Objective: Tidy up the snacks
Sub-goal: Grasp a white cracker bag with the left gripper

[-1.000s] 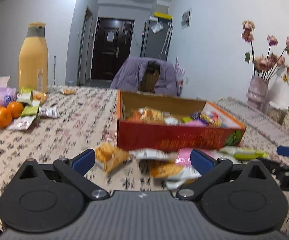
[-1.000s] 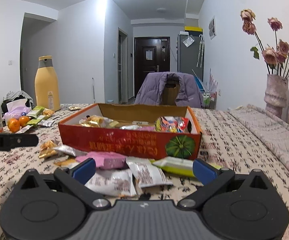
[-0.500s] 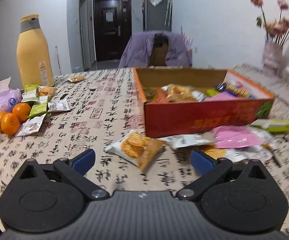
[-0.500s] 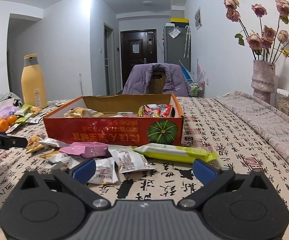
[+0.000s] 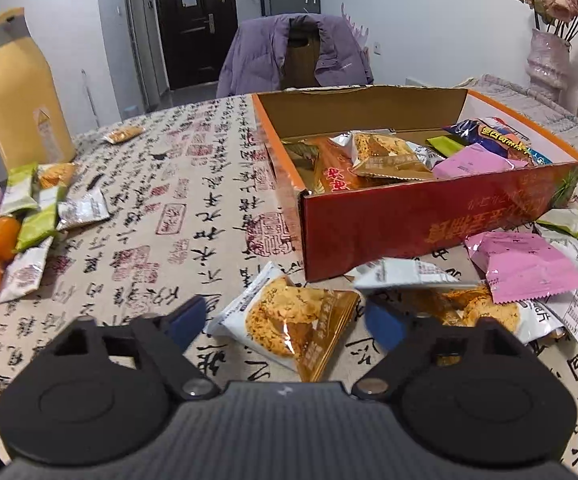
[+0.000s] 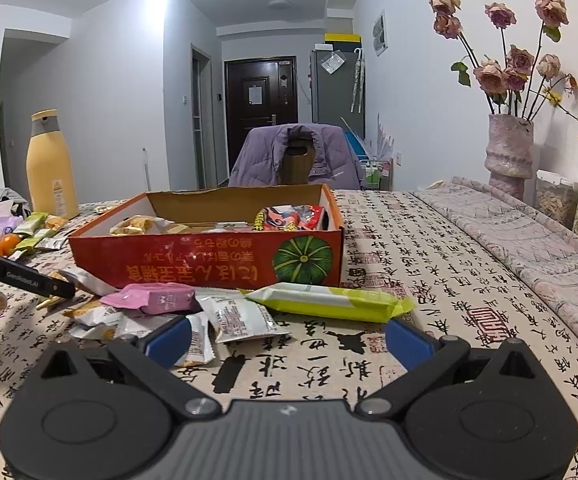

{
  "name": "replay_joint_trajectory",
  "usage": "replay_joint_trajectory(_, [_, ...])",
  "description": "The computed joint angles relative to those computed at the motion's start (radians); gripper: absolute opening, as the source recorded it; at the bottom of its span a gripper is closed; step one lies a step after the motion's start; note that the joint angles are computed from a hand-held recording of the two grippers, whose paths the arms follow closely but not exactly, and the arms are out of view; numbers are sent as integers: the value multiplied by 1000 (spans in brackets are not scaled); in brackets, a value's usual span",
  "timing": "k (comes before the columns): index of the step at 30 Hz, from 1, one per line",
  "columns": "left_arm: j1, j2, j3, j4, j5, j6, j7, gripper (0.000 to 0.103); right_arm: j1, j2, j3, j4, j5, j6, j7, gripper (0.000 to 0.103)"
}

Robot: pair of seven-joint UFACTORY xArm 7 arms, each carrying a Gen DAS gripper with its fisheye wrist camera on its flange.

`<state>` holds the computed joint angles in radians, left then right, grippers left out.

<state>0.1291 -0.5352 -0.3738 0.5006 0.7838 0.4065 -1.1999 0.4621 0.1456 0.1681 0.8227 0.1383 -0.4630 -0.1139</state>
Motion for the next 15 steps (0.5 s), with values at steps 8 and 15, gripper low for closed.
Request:
replay_joint_trajectory(8, [24,-25,-11,-33,5,-54,-6,58,11,3,-6,1,30,9,-17,103])
replay_joint_trajectory(15, [47,-89,-78,-60,12,-50,-55,54,16,6,-6,1,35,14,-23,103])
